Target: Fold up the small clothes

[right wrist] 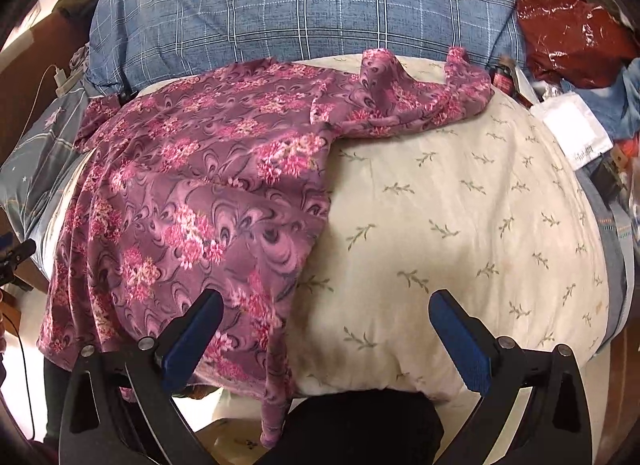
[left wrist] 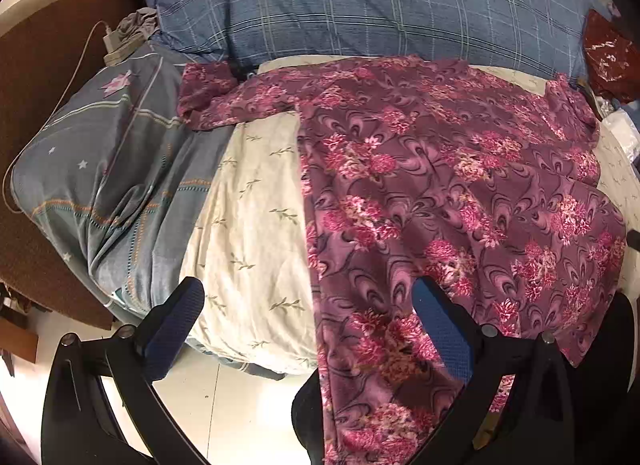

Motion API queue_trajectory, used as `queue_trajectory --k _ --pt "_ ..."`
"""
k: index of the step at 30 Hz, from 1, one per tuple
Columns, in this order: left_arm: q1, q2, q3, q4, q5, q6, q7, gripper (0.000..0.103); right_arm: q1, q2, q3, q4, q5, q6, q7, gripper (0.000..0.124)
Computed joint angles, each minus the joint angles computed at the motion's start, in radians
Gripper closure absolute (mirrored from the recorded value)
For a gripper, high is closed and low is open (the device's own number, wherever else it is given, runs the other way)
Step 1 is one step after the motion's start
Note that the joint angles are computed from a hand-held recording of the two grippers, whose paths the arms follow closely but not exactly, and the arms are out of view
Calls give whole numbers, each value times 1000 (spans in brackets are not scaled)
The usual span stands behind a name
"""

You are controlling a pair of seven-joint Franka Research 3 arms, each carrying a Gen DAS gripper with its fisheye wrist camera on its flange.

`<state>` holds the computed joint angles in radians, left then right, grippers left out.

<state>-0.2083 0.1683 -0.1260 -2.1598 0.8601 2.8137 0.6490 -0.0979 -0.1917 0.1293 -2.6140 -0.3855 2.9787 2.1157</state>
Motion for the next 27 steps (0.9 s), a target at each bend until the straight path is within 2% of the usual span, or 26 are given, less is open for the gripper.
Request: queue_trajectory --k 3,5,6,7,9,11,13,14,15,16,17,18,19,20,22,23,26,27 --pt "0 29 -3 40 -19 -13 41 0 -4 33 -18 30 12 28 -7 22" --pt "8 71 -7 95 -66 -35 99 0 33 71 -66 62 105 46 -69 22" --pt "12 93 -10 125 -100 -49 131 0 73 90 -103 78 201 49 -142 22" --pt "21 122 -17 163 -148 -66 175 0 126 125 -147 109 357 60 -259 22" --pt "27 186 -22 251 -234 -116 247 0 167 187 -167 171 577 64 -427 22" --pt "19 261 -16 359 -287 -183 289 0 165 251 -146 242 770 55 -573 22" --pt "9 308 -9 426 -321 -222 314 0 128 304 -87 307 1002 44 -755 25" --pt "7 337 -12 467 -346 -245 332 0 91 336 -38 353 1169 27 -888 33" --pt "7 357 -14 496 -368 -258 348 0 73 355 -11 385 1325 13 -1025 53" --pt "7 381 -19 529 -393 -270 367 0 37 380 21 425 1412 -32 -1103 71" --pt "3 393 -15 548 -403 -276 376 0 28 399 18 456 1428 -84 -1125 119" --pt "-5 405 -9 570 -407 -284 382 0 50 423 -20 490 1374 -130 -1090 120" --pt "-14 416 -1 591 -404 -287 384 0 70 430 -44 502 1357 -121 -1080 120" --pt "-24 425 11 608 -396 -284 378 0 58 431 -33 523 1410 -67 -1140 121" --pt "-44 456 34 661 -380 -297 360 0 53 442 -41 566 1469 0 -1169 121" --pt "-45 473 37 686 -382 -310 363 0 59 460 -68 591 1419 -18 -1107 121" --pt "-54 547 46 793 -397 -404 371 0 183 537 -231 642 1028 -106 -790 121" --pt "-48 551 40 796 -409 -414 378 0 200 553 -247 644 942 -114 -734 121"
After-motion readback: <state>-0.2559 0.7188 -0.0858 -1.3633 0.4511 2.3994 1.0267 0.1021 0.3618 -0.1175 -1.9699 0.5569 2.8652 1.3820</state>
